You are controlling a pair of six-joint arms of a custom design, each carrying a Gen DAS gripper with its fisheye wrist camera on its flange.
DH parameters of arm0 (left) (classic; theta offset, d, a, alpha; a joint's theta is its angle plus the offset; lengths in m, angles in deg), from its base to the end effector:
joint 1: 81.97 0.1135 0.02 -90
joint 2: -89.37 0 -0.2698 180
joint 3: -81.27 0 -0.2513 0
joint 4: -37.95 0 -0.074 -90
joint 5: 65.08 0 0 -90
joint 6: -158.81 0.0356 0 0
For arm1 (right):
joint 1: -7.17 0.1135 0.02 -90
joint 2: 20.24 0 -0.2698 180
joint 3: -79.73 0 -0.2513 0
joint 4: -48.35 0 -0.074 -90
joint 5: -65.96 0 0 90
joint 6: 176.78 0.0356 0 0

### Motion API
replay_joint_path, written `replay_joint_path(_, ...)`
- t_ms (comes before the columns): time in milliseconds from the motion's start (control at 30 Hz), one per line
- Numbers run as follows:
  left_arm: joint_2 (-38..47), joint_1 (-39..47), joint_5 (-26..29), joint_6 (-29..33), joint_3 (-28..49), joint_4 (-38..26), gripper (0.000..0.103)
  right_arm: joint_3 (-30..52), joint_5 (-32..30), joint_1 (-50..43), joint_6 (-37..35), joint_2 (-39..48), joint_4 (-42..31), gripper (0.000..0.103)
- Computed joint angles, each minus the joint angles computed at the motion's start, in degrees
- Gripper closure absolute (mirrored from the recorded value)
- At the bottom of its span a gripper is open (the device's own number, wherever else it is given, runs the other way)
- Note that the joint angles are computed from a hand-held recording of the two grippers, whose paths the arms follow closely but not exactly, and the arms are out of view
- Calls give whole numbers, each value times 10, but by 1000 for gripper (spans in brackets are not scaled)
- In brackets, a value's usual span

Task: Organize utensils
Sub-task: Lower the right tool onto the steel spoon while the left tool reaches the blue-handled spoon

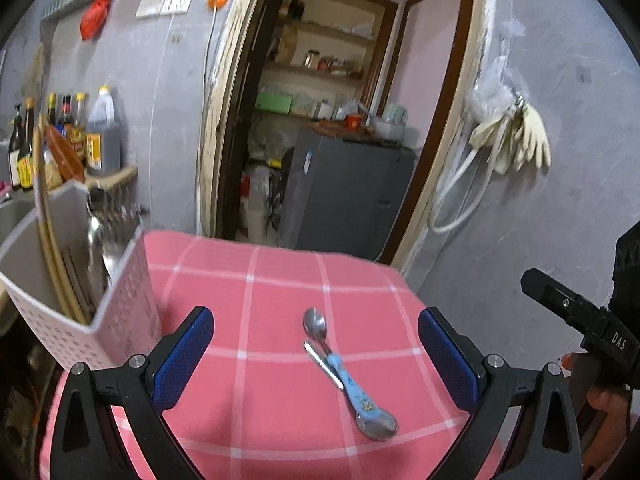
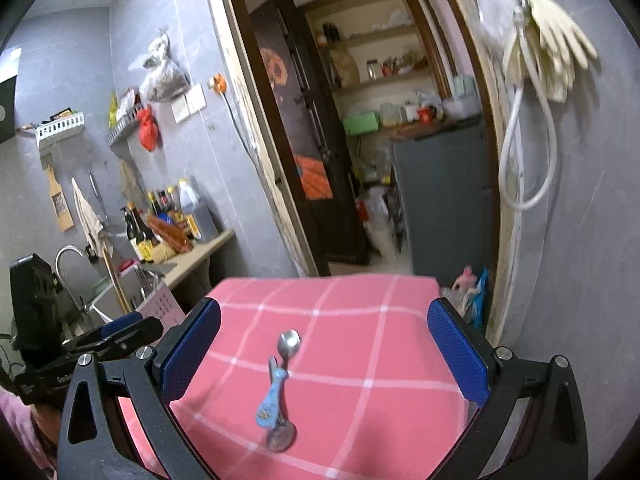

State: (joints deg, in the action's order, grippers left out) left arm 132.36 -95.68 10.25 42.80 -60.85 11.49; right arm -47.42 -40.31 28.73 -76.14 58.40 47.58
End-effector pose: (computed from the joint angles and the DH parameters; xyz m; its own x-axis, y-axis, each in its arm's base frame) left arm 0.1628 -0.0304 0.2183 -0.4657 -0.3231 -0.8239 -0.2054 0.9450 -0.2545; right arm 0.2659 0.1158 0.2203 -0.5169 -0.0136 -0.8560 -0.4990 0.8173 0.2883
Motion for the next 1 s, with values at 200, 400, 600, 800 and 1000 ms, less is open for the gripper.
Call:
replay_joint_path(200, 95, 38, 58, -26, -15, 54, 21, 44, -57, -17, -22, 109, -11, 20)
replay_joint_path(400, 212, 95, 155, -34, -18, 125, 50, 112, -92, 0, -50, 218, -42, 38)
replay_joint_path(600, 316, 129, 218, -34, -1, 181, 68, 202, -105, 29, -68, 320, -86, 62)
replay_joint_path(800, 398, 151, 265, -41, 27, 208, 75, 297, -112, 49, -81, 393, -152, 72)
replay_joint_path(1000, 449, 160, 289, -39, 56, 206, 81, 383, -109, 71, -104, 451, -213, 75)
